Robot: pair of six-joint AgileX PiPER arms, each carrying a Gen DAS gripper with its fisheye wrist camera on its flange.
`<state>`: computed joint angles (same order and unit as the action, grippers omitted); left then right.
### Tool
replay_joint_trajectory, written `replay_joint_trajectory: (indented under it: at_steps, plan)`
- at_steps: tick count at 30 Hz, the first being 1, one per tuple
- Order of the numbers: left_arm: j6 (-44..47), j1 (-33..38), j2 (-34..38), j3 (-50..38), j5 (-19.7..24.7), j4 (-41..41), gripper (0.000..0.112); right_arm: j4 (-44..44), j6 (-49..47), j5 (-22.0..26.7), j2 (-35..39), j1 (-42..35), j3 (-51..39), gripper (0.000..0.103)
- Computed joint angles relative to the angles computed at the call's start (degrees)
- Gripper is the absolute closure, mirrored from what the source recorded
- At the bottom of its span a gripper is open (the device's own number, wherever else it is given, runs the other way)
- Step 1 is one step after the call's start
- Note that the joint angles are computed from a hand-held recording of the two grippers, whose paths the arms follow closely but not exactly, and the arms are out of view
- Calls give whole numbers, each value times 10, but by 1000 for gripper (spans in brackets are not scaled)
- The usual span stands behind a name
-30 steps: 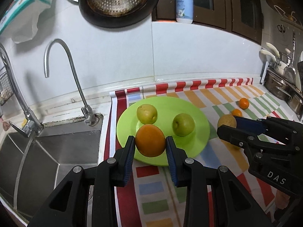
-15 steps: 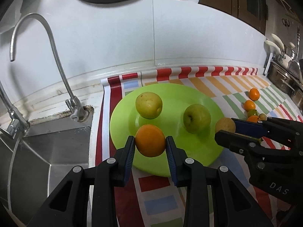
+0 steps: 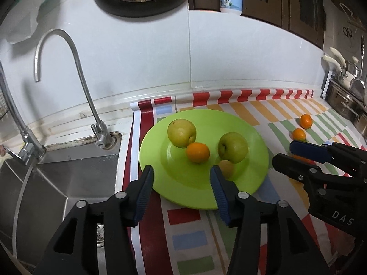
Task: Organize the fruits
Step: 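Withdraw the right gripper from the plate toward the remaining fruit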
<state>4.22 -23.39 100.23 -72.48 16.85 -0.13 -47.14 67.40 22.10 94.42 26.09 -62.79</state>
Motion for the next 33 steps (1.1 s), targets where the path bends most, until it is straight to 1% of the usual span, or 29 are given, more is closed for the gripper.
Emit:
replay_joint_trajectory:
  at_steps: [2,3,5,7,8,10,13,16,20,23,25,29,33]
  plan:
    - [-27,-5,-15,13,-5,23,58,-26,26,18,-15,9,10,54]
    - [-48,-8,-24,22,-8,41,55,-40,42,25,-24,13,16,51]
    - [-81,-14,-41,35,-12,69,52,-65,69,39,-44,23,31,49]
    - [-116,-21,-57,48,-12,97,50,-76,80,53,-60,30,40,44]
    - [-134,-25,-66,54,-12,113,48,-86,91,60,-71,34,48,44]
    - [-189,-37,-84,69,-13,162,45,-101,108,72,-89,42,61,42]
    - [-244,-52,-104,84,-10,213,39,-120,131,93,-117,53,80,37]
    - [-308,-71,-124,100,-5,271,33,-127,141,108,-142,59,99,36]
    - [-452,-109,-150,118,13,398,22,-133,147,121,-176,61,124,36]
    - [-542,-139,-163,128,30,480,20,-132,144,134,-203,63,141,36]
    - [-579,-156,-168,131,41,509,18,-133,143,140,-222,64,154,36]
    - [-647,-194,-171,131,66,558,17,-128,127,150,-263,61,178,36]
    - [-708,-235,-168,126,101,598,16,-116,100,154,-301,49,197,36]
